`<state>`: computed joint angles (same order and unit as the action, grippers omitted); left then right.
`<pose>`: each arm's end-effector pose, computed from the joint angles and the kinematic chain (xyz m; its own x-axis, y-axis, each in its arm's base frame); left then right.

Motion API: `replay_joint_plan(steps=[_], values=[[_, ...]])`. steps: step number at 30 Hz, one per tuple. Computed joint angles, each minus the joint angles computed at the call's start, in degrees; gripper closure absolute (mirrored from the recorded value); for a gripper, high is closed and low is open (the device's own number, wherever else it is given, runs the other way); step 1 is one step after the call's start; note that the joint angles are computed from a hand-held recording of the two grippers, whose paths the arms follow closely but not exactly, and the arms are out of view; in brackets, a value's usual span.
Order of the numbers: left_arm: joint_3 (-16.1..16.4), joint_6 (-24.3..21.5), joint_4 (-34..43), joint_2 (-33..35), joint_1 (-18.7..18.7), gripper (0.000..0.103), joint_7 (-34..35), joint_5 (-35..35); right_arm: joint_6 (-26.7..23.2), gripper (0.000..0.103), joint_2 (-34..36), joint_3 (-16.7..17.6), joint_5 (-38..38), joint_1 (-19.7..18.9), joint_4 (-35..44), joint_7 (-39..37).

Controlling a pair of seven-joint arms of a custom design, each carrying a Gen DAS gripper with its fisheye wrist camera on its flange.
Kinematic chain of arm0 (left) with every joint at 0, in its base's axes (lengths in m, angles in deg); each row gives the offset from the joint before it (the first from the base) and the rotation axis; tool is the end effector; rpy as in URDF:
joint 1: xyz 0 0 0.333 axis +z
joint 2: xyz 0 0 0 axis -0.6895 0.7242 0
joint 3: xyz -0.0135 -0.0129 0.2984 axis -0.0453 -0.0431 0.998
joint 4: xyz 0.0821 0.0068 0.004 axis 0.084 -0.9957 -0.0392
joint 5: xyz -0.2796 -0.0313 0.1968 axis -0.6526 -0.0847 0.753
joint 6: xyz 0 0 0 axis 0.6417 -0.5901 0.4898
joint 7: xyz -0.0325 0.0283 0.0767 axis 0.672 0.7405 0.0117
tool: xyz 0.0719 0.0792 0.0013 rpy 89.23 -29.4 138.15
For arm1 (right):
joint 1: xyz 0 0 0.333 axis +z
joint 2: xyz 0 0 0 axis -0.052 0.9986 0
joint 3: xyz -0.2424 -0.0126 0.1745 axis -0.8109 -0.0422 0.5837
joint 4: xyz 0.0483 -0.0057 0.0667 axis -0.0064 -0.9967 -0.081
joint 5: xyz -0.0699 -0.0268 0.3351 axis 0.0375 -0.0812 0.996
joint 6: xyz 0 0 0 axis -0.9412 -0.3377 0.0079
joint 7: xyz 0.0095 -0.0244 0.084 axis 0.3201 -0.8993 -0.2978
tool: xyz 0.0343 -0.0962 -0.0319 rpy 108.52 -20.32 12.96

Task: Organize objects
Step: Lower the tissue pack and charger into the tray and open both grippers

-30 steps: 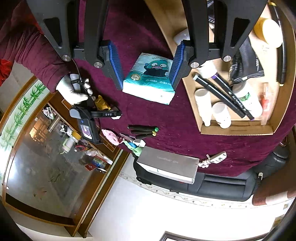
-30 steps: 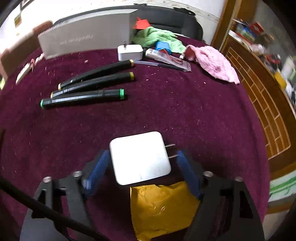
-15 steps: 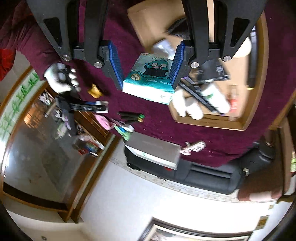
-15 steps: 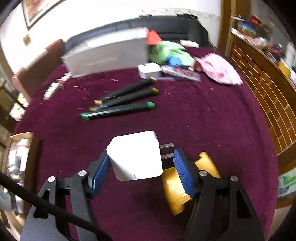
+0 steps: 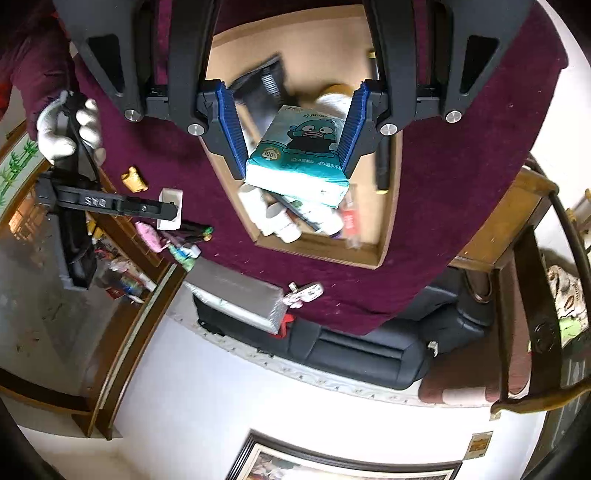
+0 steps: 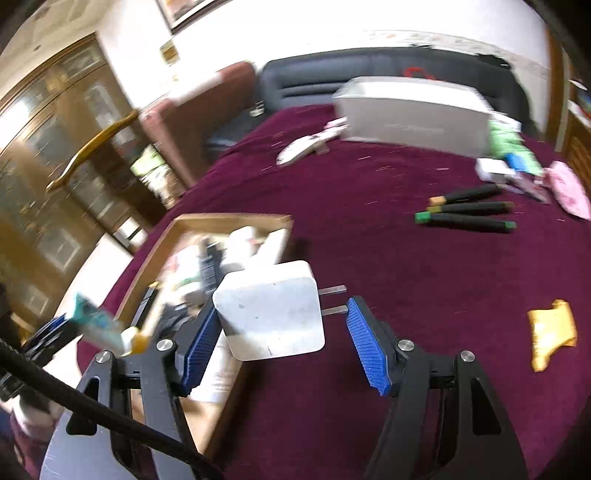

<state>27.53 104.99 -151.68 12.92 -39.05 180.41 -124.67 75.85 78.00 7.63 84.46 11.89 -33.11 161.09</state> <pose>0.5724 -0.0063 0.4502 -0.1539 -0.9216 0.3563 -0.6522 -0.1761 -0.7373 0.6455 0.1822 0.4932 0.1420 -0.9513 -0.2735 -0.7925 0.0562 -0.6072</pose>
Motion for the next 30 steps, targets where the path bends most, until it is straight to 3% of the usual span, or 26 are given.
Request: replay_joint_plan(steps=[5, 13, 19, 25, 30], values=[[1.1, -3.0, 3.9, 4.0, 1.7, 0.059, -7.0, 8.2, -3.4, 0.035, 4.2, 0.8, -1.7, 2.6, 5.0, 0.1], [-0.7, -9.6, 16.9, 14.4, 5.8, 0.059, -18.4, 20.2, -8.5, 0.035, 10.2, -1.1, -6.7, 6.5, 12.8, 3.5], [0.0, -12.2, 24.5, 20.8, 4.9, 0.059, -29.3, 32.4, -13.1, 0.035, 14.6, -2.0, -10.4, 8.3, 19.9, 4.7], [-0.2, -13.8, 29.7, 25.1, 4.7, 0.059, -38.1, 41.3, -17.1, 0.035, 19.7, -2.8, -13.2, 9.5, 28.0, 4.7], [-3.4, -10.4, 28.6, 24.5, 7.0, 0.059, -41.5, 43.6, -23.1, 0.035, 25.0, -2.5, -13.1, 8.8, 37.1, 4.3]])
